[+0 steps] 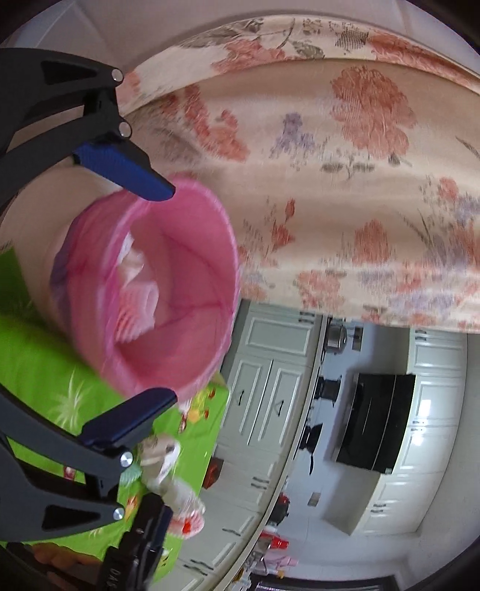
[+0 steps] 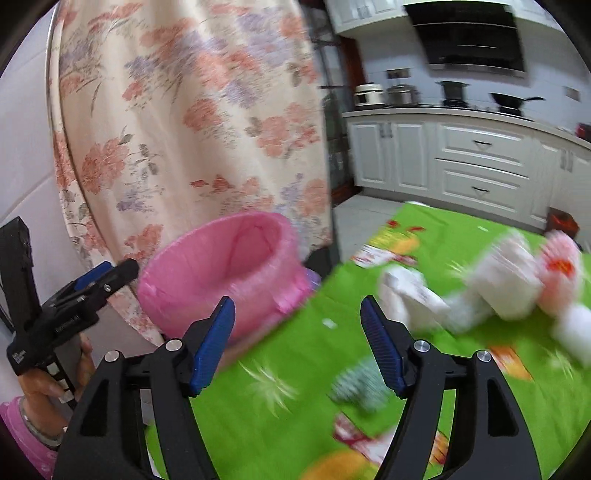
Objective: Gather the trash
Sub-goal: 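Move both open tools back over the remaining trash on the table, then grasp the green-white striped cloth with the left tool while the right tool grasps a white foam corner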
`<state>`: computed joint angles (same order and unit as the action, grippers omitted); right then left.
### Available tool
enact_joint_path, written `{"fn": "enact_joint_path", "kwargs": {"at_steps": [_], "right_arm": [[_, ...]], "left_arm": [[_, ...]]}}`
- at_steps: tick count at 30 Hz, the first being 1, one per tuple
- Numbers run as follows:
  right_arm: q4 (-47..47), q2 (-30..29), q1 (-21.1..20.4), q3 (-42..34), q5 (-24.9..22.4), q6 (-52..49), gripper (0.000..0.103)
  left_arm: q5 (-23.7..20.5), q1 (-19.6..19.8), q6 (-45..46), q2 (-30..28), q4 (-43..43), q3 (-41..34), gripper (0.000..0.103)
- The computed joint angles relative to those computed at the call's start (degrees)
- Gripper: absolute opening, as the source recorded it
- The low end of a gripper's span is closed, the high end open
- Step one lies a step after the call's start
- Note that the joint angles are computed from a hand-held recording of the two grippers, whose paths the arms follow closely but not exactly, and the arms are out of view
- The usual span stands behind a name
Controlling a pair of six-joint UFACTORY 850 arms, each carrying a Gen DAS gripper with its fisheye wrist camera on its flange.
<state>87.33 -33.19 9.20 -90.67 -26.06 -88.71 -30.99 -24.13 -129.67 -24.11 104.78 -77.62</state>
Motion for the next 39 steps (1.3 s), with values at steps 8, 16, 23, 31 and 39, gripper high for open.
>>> {"fn": "enact_joint_path", "kwargs": {"at_steps": [8,16,23,31,39], "right_arm": [[14.1,6.1,-4.4,11.8,4.6,-16.5,0.068],[33.6,8.6,-8.2,17.1,10.4,-36.7,0.068],[39.2,7.8,-11.3,16.6,11.7,-38.9,0.068],[39.3,5.1,-12.7,13.3,12.9,-36.7,0.068],[21.8,0.2,-14.3,6.3,16.7,-17.6,0.068]], "left_arm": [[2.6,-6.0,3.9,-6.0,-3.2,-5.9,0.098],[6.6,-9.6,19.1,-15.5,-15.6,-19.1,0.098],[6.3,-9.0,49.2,-26.8,-42.2,-37.0,0.097],[-2.2,-8.1,73.3,-39.1,-63.4,-57.7,0.089],[-10.3,-7.5,85.2,-48.4,-73.9,-73.8,0.083]]}}
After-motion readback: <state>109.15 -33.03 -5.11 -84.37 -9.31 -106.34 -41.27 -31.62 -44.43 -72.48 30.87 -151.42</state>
